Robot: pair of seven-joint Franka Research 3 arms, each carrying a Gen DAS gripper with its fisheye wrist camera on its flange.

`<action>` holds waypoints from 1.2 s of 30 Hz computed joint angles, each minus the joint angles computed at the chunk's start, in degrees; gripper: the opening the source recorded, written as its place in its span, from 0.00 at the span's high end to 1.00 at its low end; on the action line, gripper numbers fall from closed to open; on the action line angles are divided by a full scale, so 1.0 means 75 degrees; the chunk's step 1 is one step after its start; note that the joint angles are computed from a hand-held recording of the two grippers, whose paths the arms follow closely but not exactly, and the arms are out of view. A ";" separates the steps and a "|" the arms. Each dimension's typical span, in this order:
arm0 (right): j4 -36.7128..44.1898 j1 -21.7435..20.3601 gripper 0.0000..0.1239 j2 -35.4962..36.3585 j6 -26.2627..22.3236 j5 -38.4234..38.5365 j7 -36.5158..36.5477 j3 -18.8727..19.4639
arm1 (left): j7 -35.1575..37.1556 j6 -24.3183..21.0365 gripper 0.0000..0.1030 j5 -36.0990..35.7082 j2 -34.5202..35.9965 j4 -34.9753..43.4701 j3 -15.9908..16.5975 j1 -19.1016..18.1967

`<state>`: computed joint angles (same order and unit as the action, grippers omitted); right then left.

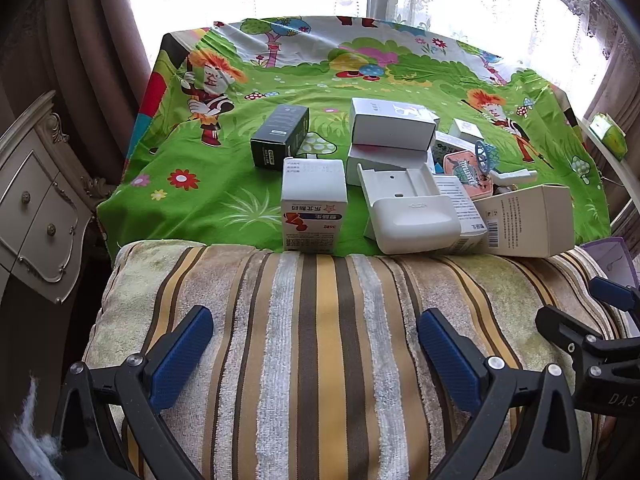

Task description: Organize rigid objects

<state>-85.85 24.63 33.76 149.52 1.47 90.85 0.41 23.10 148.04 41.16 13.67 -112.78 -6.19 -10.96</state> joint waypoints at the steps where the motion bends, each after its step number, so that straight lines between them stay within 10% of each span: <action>1: 0.0027 0.0012 0.17 0.0014 -0.0026 -0.0012 0.0010 -0.0009 | 0.0000 0.0000 0.00 0.0000 0.0000 0.0000 0.0000 0.0000; 36: -0.0079 -0.0068 0.17 -0.0046 0.0086 0.0198 -0.0292 0.0069 | -0.0052 0.0012 0.00 0.0078 0.0015 0.0011 0.0012 -0.0015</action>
<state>-86.44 24.12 33.42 150.16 2.96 88.66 0.93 22.71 148.13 41.75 13.78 -112.70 -6.10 -11.07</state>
